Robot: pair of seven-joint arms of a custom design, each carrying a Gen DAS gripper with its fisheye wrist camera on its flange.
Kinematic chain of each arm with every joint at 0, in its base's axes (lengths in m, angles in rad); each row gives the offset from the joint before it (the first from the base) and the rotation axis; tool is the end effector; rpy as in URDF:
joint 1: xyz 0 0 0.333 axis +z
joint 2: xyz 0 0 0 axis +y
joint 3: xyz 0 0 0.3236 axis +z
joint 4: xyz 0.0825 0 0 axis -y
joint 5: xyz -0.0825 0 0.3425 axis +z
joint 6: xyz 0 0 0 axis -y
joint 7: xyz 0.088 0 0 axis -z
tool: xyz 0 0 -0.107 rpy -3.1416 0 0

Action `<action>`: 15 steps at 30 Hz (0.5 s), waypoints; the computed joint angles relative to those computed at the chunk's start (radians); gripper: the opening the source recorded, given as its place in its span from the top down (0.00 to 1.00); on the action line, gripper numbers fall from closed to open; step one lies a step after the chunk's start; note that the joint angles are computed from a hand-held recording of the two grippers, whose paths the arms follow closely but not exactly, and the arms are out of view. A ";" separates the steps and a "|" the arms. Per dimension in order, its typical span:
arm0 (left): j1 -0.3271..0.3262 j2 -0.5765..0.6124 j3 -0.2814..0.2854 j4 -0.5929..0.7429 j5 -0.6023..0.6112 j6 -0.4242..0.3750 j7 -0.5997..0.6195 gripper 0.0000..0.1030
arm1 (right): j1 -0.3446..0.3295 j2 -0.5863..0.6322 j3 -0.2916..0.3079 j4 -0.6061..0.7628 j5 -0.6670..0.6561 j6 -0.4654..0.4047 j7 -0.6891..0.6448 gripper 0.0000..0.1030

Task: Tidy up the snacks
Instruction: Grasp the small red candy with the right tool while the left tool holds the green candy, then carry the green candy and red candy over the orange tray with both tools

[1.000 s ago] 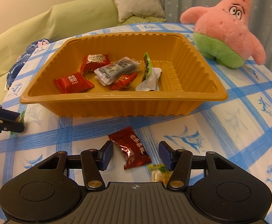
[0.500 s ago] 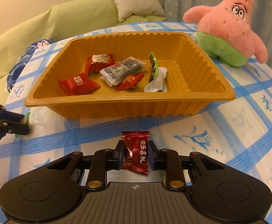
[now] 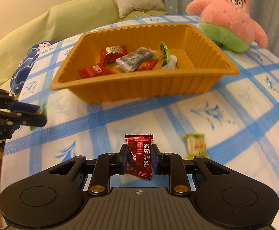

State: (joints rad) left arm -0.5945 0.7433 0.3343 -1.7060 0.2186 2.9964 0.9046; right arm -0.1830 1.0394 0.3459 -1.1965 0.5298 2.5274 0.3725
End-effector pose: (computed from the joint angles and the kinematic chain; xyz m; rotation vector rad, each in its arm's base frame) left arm 0.6516 -0.2365 0.2753 -1.9035 1.8142 -0.5991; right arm 0.7587 0.0258 0.2249 -2.2412 0.9761 -0.1625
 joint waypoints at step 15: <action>-0.014 -0.030 0.005 0.021 -0.038 0.086 0.096 0.83 | -0.088 -0.185 0.036 -0.238 0.167 0.044 -0.016 0.77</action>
State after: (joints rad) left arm -0.6090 0.7129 0.3393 -1.6849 0.1801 3.0826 1.0005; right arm -0.2713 0.8543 0.3817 -1.4345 0.6965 2.5713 0.3570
